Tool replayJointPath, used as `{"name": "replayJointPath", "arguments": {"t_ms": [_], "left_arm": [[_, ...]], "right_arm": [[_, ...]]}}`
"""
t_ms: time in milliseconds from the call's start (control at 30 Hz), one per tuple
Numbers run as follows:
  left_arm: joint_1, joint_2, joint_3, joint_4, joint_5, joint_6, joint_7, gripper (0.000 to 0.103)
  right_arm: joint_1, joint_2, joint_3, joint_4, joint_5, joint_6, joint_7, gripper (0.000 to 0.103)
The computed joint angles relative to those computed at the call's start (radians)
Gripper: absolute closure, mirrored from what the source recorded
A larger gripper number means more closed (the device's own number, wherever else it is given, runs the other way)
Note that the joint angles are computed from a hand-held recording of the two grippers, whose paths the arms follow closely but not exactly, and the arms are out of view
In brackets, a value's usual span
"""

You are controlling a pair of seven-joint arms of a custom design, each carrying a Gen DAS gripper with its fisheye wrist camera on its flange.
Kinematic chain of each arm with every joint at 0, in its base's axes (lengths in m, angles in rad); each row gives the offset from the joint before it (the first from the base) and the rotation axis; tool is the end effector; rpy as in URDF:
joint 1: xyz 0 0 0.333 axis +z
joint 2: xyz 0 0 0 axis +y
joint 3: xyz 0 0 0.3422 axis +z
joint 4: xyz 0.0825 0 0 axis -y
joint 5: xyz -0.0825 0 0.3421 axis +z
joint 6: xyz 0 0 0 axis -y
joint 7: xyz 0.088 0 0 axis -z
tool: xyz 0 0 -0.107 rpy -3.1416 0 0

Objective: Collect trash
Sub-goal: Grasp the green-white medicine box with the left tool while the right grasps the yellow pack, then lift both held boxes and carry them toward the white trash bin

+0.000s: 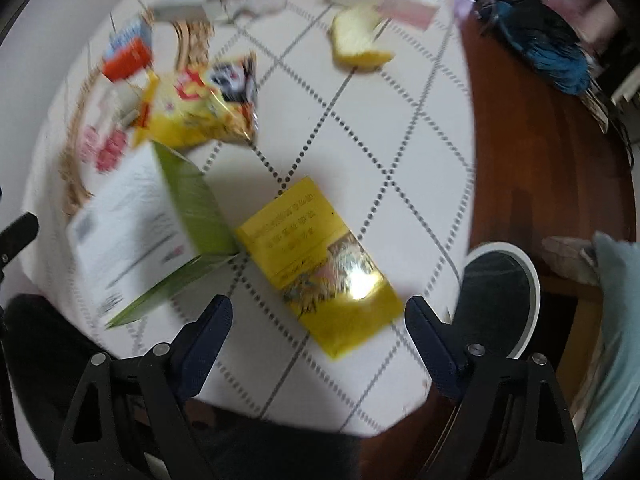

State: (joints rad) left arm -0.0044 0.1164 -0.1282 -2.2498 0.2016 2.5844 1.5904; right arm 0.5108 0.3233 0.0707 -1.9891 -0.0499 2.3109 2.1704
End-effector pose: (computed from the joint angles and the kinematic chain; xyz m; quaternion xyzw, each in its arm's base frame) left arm 0.5239 -0.0722 0.3916 -0.5853 0.8015 -0.0450 0.1138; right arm 0.4889 0.3171 0.3543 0.7113 -0.7029 0.0070 0.0016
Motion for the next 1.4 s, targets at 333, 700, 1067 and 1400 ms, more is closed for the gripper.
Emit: {"name": "replayJointPath", "arguments": {"t_ms": [333, 700, 1067, 1400], "left_arm": [[-0.010, -0.003, -0.064, 0.064, -0.208, -0.055, 0.218, 0.000], [-0.117, 0.123, -0.094, 0.184, -0.189, -0.226, 0.342, 0.001], [-0.003, 0.119, -0.034, 0.184, -0.339, -0.281, 0.109, 0.026], [-0.018, 0.192, -0.043, 0.203, -0.198, -0.171, 0.065, 0.029]], "right_arm": [[-0.008, -0.007, -0.028, -0.083, 0.011, 0.083, 0.047, 0.027], [-0.083, -0.160, -0.006, -0.368, 0.131, 0.231, 0.277, 0.028], [-0.077, -0.112, 0.040, -0.258, 0.208, 0.254, 0.273, 0.029], [0.008, -0.040, 0.019, -0.073, 0.109, 0.068, 0.253, 0.023]]}}
